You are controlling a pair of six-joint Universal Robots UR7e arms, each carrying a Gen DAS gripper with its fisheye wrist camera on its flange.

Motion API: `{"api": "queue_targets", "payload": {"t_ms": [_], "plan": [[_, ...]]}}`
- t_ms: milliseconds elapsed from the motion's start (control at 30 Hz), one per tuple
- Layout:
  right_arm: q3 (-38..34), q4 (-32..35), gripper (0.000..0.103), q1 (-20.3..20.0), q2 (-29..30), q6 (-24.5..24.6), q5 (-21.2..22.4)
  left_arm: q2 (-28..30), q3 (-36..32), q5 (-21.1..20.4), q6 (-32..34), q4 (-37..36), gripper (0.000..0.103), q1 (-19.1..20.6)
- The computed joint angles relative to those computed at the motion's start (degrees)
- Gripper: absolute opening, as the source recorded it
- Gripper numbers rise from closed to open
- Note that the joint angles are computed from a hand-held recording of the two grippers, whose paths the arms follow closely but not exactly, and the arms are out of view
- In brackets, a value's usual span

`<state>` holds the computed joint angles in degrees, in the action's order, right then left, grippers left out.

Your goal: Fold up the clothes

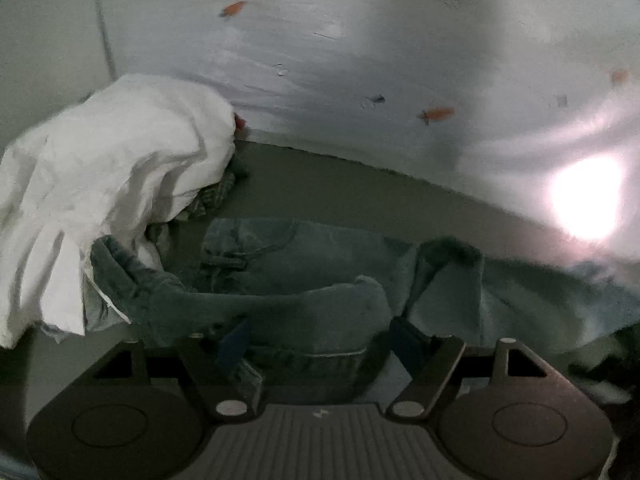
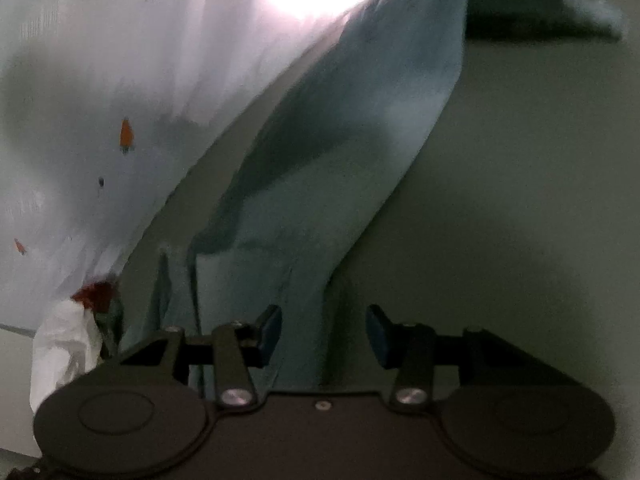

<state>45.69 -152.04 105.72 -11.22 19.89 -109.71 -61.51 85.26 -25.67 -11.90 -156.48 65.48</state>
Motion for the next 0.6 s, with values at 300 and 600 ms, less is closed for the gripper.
{"api": "queue_targets", "payload": {"t_ms": [300,600], "plan": [[3.9,-3.2,0.059,2.8,2.4,6.1,-4.4,-8.7,4.9,-14.5,3.5,-3.3,0.08,2.4],[13.0,-13.9,0.066,3.3,0.1,9.1,-3.4,-14.0,7.3,-12.4,4.7,-0.5,0.08,4.5]]}}
